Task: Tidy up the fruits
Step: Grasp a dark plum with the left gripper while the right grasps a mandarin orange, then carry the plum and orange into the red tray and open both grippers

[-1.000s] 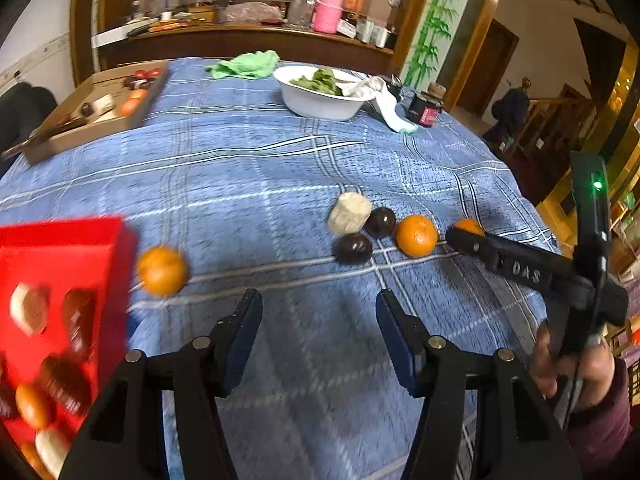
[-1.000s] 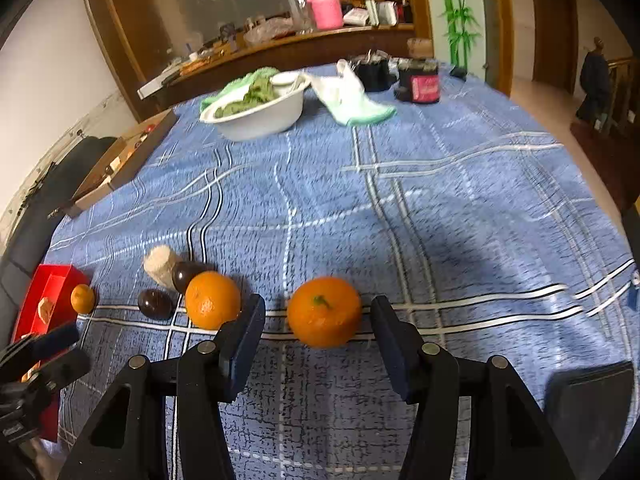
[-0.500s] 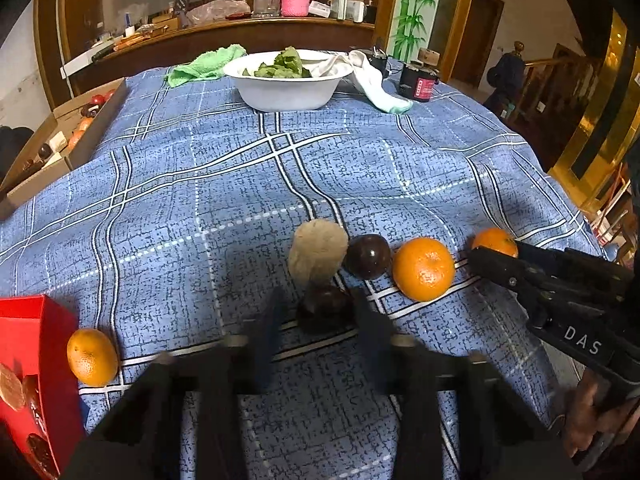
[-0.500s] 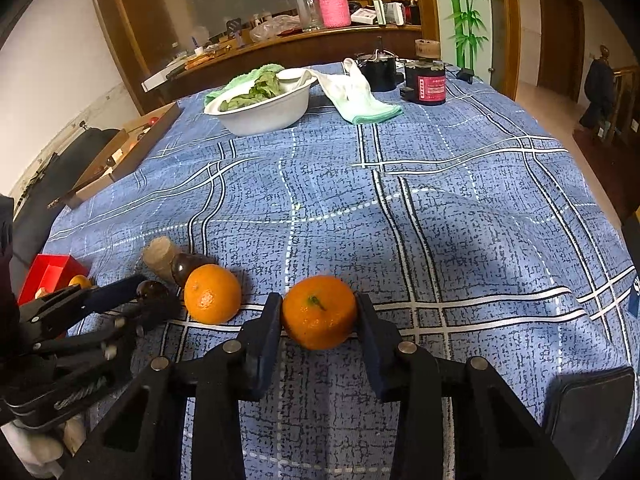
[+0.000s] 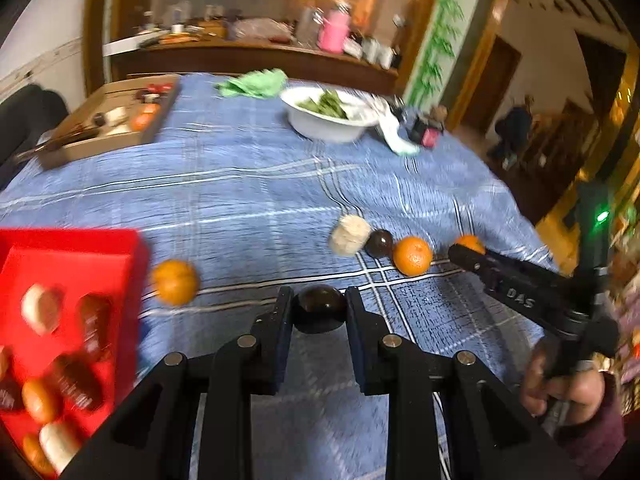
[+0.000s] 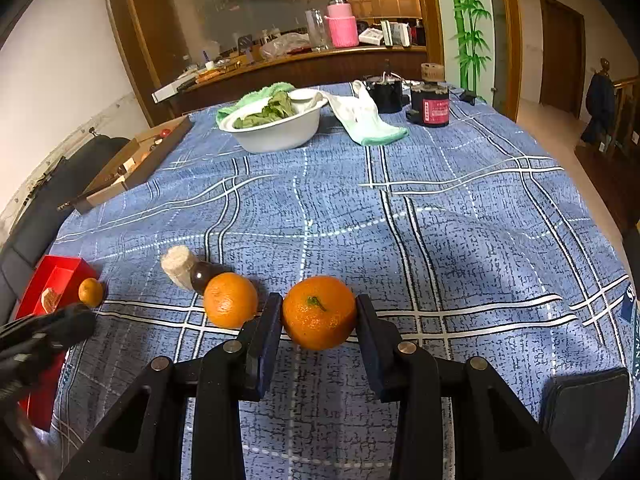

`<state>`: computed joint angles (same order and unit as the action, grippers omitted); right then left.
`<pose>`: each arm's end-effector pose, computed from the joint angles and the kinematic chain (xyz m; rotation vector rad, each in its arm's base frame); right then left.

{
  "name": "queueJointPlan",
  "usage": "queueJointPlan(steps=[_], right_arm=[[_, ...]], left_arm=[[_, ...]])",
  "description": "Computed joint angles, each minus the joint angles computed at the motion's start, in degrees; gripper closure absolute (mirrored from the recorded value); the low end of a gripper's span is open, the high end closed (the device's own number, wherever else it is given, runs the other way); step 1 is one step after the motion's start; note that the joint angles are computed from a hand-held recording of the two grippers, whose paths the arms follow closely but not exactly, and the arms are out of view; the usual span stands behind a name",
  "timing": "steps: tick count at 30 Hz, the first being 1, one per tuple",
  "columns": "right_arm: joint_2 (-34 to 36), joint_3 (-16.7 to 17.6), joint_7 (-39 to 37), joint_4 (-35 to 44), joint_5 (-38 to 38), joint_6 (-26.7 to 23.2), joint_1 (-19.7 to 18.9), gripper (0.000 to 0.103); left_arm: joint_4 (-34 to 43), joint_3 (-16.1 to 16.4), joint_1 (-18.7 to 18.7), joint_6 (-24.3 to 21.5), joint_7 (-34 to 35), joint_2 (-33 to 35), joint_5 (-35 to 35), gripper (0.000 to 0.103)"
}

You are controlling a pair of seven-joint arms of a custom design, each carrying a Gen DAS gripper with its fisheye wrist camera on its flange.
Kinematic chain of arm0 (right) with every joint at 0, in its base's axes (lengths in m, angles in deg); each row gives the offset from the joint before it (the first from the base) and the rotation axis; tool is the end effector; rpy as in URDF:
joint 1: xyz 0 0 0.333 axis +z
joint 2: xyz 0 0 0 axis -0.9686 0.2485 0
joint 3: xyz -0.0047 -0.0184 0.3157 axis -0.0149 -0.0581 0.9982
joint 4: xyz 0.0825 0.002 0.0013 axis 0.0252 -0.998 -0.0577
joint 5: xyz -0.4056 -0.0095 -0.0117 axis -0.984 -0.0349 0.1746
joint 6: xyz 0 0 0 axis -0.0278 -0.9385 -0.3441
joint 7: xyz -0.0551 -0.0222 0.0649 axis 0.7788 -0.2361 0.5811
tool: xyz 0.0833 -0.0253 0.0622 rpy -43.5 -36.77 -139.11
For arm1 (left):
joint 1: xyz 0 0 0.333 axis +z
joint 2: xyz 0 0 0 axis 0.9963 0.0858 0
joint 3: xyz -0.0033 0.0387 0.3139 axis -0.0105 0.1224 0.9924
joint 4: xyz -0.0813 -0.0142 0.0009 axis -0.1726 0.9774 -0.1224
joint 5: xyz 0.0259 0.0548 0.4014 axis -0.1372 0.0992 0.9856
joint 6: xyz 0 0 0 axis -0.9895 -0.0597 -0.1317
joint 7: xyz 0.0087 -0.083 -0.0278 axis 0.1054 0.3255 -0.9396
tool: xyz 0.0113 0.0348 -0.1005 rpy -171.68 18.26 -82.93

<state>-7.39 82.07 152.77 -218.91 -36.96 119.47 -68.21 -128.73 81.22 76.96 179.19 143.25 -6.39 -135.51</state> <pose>0.4696 0.1837 0.4225 -1.4891 1.9390 -0.6130 0.5042 -0.0797 0.4591 -1.5282 2.2601 -1.0774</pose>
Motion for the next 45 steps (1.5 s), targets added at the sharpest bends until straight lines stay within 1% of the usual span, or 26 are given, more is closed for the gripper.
queueJointPlan(steps=[2, 5, 7, 9, 13, 16, 21, 27, 31, 35, 40, 45], right_arm=[[-0.22, 0.64, 1.43, 0.18, -1.60, -0.16, -0.31, 0.064], [-1.10, 1.49, 2.80, 0.52, -2.94, -2.01, 0.21, 0.064], [-1.98, 1.56, 3.14, 0.04, -2.39, -1.28, 1.03, 0.064], [-2.33, 1.85, 2.22, -0.01, -0.86, -0.82, 2.10, 0.064], [-1.71, 3.03, -0.78, 1.55, 2.11, -2.25, 4.38, 0.064], [-0.64, 3.70, -2.67, 3.61, 3.73, -2.92, 6.21, 0.064], [2.85, 4.54, -6.36, 9.25, 5.36, -3.83, 9.88, 0.063], [9.27, 4.00, -12.63, 17.09, 8.68, -3.85, 15.18, 0.063], [13.35, 3.06, -16.30, 21.45, 10.93, -3.99, 18.43, 0.063], [17.29, 2.26, -20.70, 25.33, 14.54, -4.36, 21.27, 0.063], [21.53, 1.43, -25.89, 29.95, 18.26, -5.29, 24.01, 0.063], [25.45, 0.60, -29.81, 34.60, 21.28, -6.55, 25.99, 0.063]], left_arm=[[-1.51, 1.37, 0.74, -0.33, 0.40, -2.51, -1.22, 0.079], [-3.06, 3.43, 2.31, -0.39, 0.29, -5.18, -1.60, 0.079], [-3.64, 4.78, 3.39, -0.33, 0.18, -6.35, -1.94, 0.079], [-4.07, 5.96, 4.54, 0.33, 0.29, -7.16, -2.21, 0.079], [-4.38, 8.17, 6.61, 1.25, 0.46, -7.75, -3.11, 0.078], [-4.58, 8.99, 7.94, 2.09, 0.47, -7.84, -3.57, 0.078], [-4.94, 9.66, 9.50, 4.87, 0.61, -7.23, -3.57, 0.078], [-4.96, 10.33, 10.56, 5.22, 1.29, -6.56, -4.21, 0.078], [-5.16, 10.12, 11.17, 7.18, 1.47, -6.15, -4.09, 0.078], [-5.37, 9.79, 11.39, 10.27, 1.33, -5.35, -3.30, 0.078], [-5.05, 9.32, 12.02, 13.30, -1.00, -3.59, -0.37, 0.078], [-3.90, 9.43, 12.77, 14.34, -3.27, -1.35, 2.14, 0.078]])
